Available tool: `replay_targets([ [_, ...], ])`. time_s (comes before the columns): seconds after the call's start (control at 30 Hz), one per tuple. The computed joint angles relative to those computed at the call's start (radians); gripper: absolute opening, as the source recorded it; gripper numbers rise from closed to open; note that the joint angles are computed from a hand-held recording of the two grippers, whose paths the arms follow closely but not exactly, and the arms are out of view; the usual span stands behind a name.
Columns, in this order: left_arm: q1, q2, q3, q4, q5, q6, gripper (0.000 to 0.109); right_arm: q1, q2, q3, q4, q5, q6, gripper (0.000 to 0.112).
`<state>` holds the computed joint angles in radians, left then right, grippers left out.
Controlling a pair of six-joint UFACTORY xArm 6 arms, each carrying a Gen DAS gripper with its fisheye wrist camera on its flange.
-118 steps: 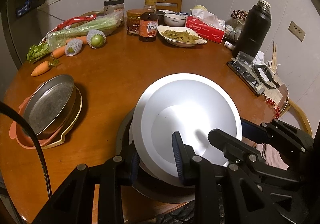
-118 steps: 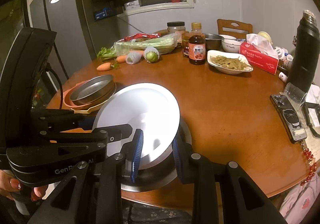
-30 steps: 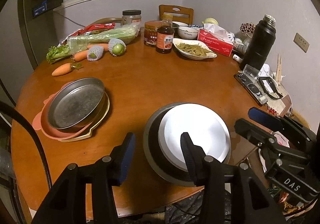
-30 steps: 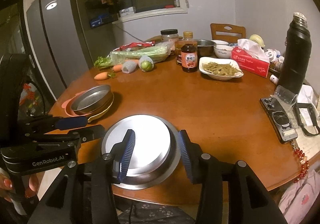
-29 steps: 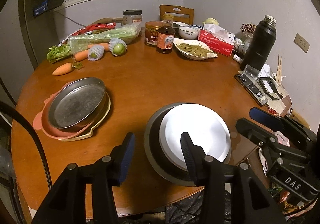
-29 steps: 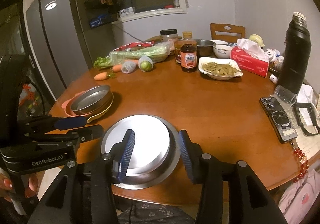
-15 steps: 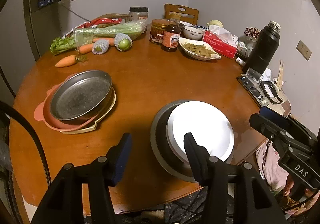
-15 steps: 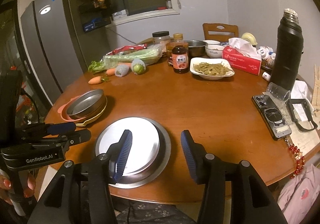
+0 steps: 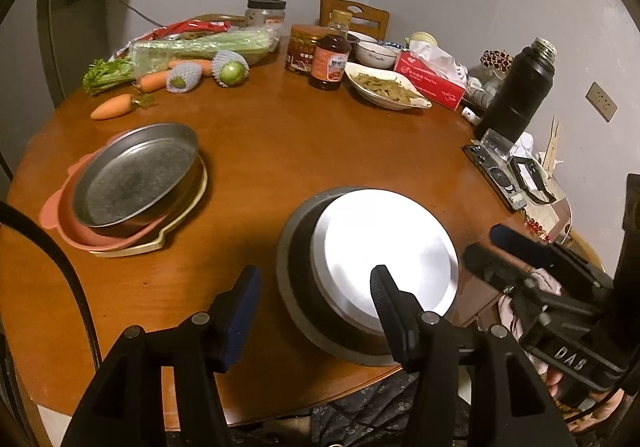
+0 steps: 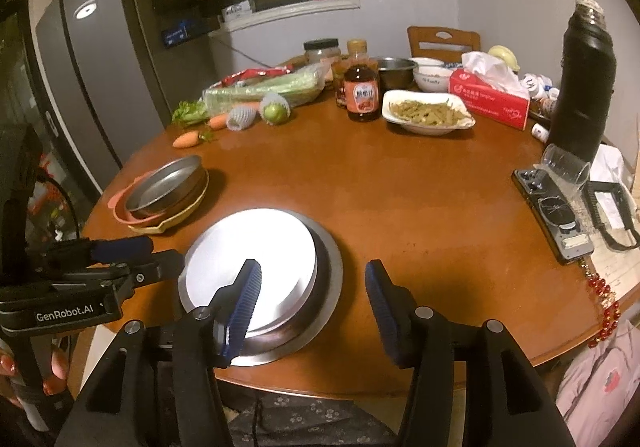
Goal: Organize plates and bowls
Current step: 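Grasp the steel bowl rim with the left gripper, then lift the steel bowl with the left gripper and carry it toward the grey pan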
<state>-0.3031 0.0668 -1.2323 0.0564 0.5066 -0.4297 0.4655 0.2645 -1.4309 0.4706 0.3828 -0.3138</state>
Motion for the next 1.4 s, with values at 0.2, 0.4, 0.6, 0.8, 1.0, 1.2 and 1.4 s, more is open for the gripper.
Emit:
replay_targets([
  [0.2,0.007,0.045,-0.035,-0.062,-0.009,0.041,0.057,0.001,0.047,-0.037,0.011,0.044,0.007,0.056],
  [0.4,0.018,0.08,-0.052,-0.12,-0.028,0.08,0.057,-0.002,0.073,-0.057,0.026,0.06,0.022,0.056],
  [0.6,0.022,0.116,-0.081,-0.139,-0.018,0.093,0.057,-0.001,0.089,-0.067,0.028,0.067,0.031,0.056],
  [0.8,0.019,0.153,-0.111,-0.149,-0.004,0.106,0.057,0.003,0.104,-0.078,0.06,0.072,0.012,0.057],
  [1.0,0.013,0.174,-0.127,-0.131,0.009,0.104,0.057,0.002,0.116,-0.093,0.096,0.091,-0.007,0.058],
  [1.2,0.013,0.181,-0.12,-0.166,-0.001,0.133,0.056,0.001,0.131,-0.108,0.129,0.111,-0.03,0.058],
  [1.4,0.016,0.182,-0.113,-0.239,-0.013,0.188,0.055,0.002,0.135,-0.112,0.151,0.113,-0.051,0.058],
])
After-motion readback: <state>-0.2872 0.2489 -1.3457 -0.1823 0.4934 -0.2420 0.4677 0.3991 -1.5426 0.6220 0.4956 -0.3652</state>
